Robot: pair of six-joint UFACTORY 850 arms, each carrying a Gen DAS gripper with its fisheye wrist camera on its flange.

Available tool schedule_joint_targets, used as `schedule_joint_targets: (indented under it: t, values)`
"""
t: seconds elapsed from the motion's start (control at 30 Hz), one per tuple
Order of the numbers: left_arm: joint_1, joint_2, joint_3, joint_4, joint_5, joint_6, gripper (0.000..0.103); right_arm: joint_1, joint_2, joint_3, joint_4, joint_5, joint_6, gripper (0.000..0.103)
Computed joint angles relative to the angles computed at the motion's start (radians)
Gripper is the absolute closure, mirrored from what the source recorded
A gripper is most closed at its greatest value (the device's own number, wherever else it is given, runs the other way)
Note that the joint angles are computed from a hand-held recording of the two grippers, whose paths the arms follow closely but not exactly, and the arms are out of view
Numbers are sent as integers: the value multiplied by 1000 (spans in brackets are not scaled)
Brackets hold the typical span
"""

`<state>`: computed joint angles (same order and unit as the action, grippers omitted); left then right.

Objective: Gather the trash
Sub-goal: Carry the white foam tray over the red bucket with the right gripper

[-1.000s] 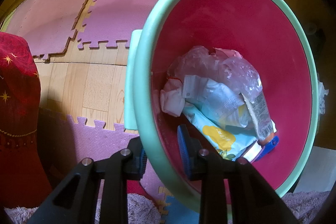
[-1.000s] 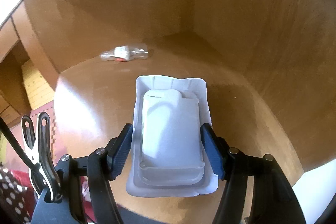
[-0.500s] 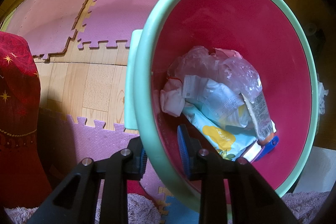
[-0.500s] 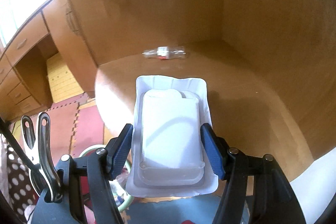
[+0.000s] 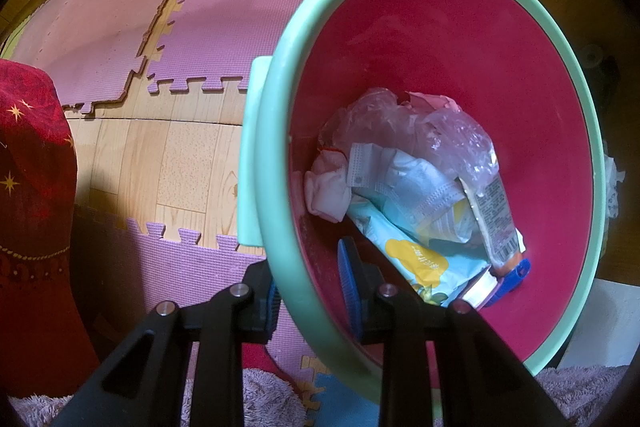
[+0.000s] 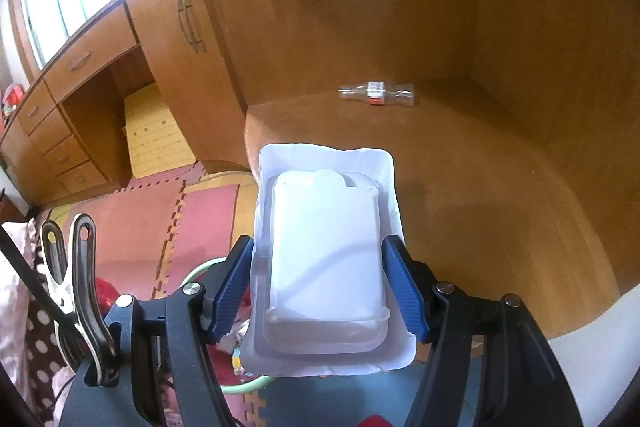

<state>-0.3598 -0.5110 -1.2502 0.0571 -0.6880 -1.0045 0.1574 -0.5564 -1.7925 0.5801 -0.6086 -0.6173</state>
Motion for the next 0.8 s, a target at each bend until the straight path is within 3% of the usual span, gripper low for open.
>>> schedule_joint_targets:
  t: [0.8]
  values:
    - [0, 3, 5, 0, 3, -1, 75, 62, 71, 162, 145, -4, -245, 37]
